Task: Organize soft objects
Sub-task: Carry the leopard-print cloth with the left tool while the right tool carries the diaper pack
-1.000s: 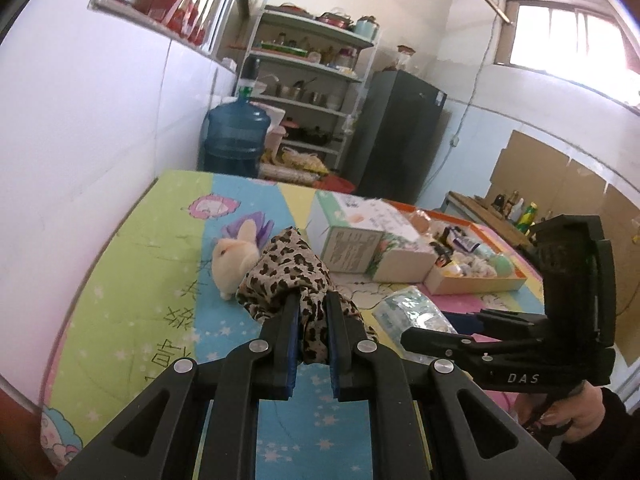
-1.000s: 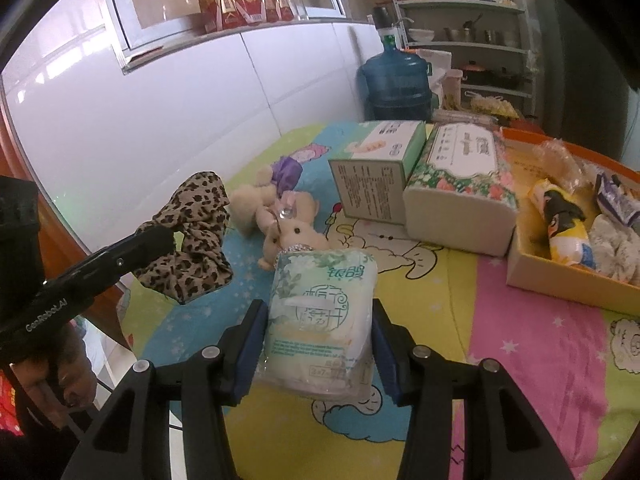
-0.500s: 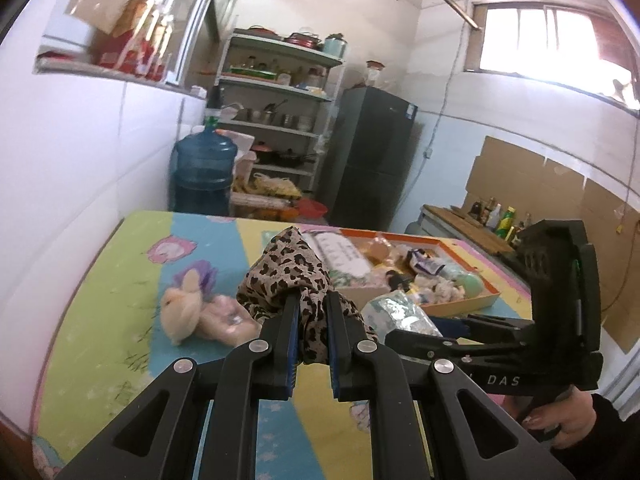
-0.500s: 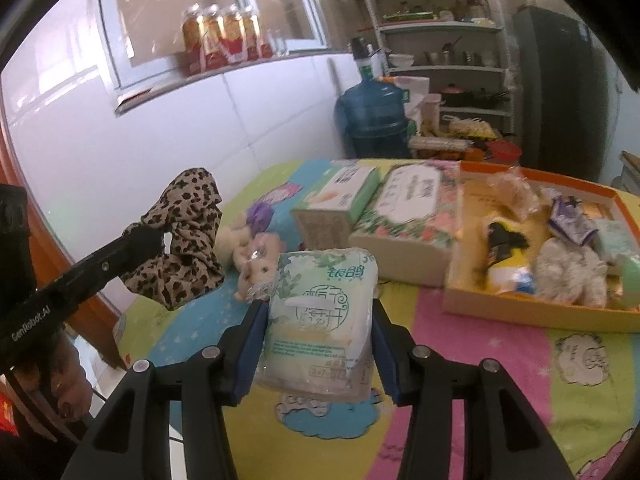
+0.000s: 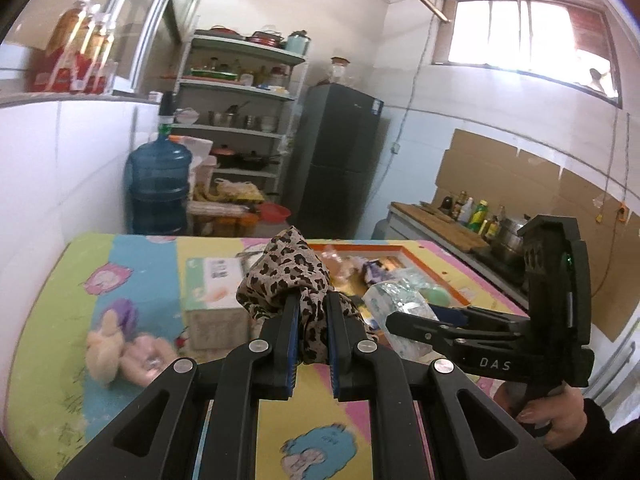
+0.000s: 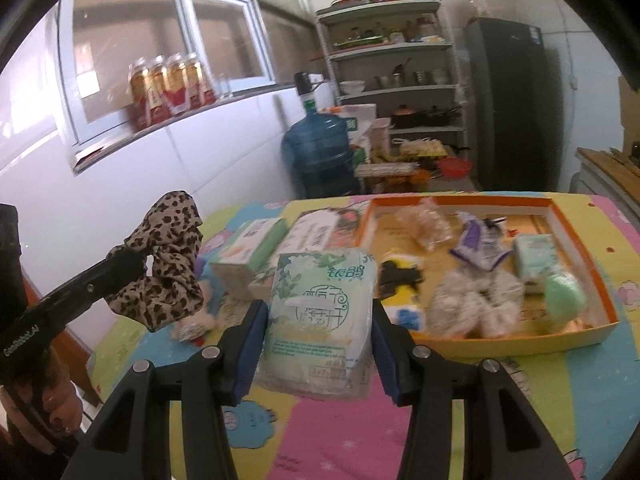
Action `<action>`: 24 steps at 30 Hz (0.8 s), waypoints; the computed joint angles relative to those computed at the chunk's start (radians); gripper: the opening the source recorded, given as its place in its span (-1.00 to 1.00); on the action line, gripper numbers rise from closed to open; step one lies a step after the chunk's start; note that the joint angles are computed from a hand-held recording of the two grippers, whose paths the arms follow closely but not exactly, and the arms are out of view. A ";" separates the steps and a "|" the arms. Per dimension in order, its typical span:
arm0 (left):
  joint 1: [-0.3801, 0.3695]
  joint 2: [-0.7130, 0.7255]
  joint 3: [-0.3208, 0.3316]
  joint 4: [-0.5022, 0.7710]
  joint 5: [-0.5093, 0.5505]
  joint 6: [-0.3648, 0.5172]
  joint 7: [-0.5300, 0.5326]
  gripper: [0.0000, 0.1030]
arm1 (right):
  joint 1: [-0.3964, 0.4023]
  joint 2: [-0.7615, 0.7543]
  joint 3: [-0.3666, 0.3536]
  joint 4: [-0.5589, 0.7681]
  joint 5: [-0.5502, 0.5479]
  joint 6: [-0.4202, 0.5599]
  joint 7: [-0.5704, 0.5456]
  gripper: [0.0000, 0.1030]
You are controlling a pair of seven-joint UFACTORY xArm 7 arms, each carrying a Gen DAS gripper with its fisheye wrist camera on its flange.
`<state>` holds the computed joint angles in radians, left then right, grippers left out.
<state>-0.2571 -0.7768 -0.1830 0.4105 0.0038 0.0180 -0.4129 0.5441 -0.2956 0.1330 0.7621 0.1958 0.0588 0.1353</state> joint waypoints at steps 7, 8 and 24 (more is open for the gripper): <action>0.005 0.150 -0.046 0.106 0.014 -0.041 -0.008 -0.77 | -0.072 -0.043 -0.010 -0.027 -0.044 -0.012 0.016 -0.02; 0.010 0.167 -0.056 0.117 0.016 -0.045 -0.013 -0.77 | -0.082 -0.051 -0.017 -0.031 -0.049 -0.012 0.014 -0.02; 0.195 0.438 -0.245 0.356 0.146 -0.036 -0.128 -0.77 | -0.143 -0.057 -0.126 -0.011 -0.064 -0.008 -0.106 -0.02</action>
<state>-0.0620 -0.3387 -0.4279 0.7661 0.1501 -0.0182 -0.5410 0.4013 -0.3528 0.0071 0.7507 0.1314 0.0508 0.0294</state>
